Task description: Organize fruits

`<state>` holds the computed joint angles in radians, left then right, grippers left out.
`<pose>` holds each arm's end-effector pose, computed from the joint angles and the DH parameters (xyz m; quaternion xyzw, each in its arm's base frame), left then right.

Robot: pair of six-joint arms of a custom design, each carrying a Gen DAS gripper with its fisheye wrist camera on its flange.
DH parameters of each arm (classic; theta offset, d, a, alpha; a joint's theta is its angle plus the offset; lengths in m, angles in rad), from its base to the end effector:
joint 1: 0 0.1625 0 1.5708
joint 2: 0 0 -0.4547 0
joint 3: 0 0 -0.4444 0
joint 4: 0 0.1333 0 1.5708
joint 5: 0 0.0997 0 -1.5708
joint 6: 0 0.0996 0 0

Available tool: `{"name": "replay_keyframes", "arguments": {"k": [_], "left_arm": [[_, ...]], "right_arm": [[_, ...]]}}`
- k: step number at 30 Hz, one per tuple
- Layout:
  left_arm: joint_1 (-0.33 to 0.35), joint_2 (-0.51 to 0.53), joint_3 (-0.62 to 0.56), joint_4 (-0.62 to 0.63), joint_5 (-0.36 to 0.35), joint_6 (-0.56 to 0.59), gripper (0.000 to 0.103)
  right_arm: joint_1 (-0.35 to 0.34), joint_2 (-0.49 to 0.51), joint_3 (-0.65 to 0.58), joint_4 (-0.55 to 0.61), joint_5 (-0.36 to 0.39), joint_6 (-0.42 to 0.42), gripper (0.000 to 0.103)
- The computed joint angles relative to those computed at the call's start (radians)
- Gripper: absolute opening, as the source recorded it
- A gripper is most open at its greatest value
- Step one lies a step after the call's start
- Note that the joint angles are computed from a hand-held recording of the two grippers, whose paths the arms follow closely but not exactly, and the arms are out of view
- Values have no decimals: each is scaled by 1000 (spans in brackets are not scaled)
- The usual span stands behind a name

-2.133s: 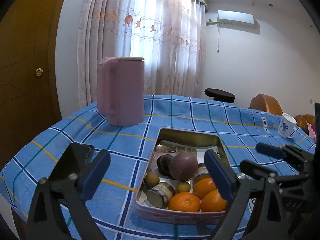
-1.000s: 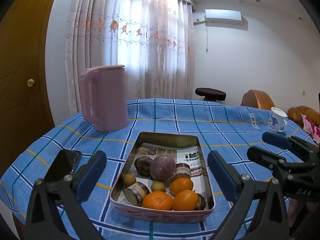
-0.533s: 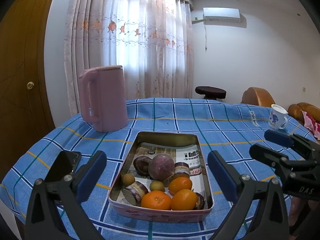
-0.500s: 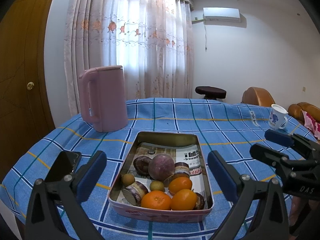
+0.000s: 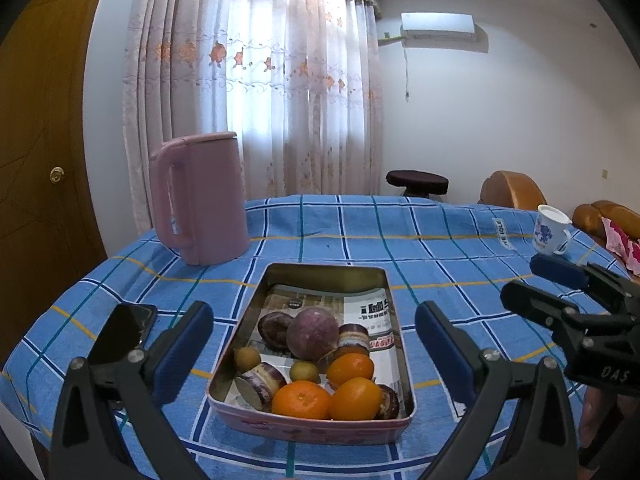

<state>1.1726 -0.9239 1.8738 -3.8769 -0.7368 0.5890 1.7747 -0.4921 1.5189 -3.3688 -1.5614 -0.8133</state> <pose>-0.0492 -0.6511 0.2470 0.1136 0.7474 -0.5409 0.3686 0.2877 -0.7285 -0.0048 0.4527 -0.8084 0.3601 0.1087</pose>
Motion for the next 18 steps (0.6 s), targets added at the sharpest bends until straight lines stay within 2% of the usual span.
{"name": "replay_keyframes", "arguments": {"k": [8, 18], "left_arm": [[1, 5, -10, 18, 24, -17, 103], [-1, 2, 0, 33, 5, -20, 103]], "right_arm": [[-2, -2, 2, -3, -3, 3, 73], [-9, -8, 7, -3, -18, -10, 73]]}}
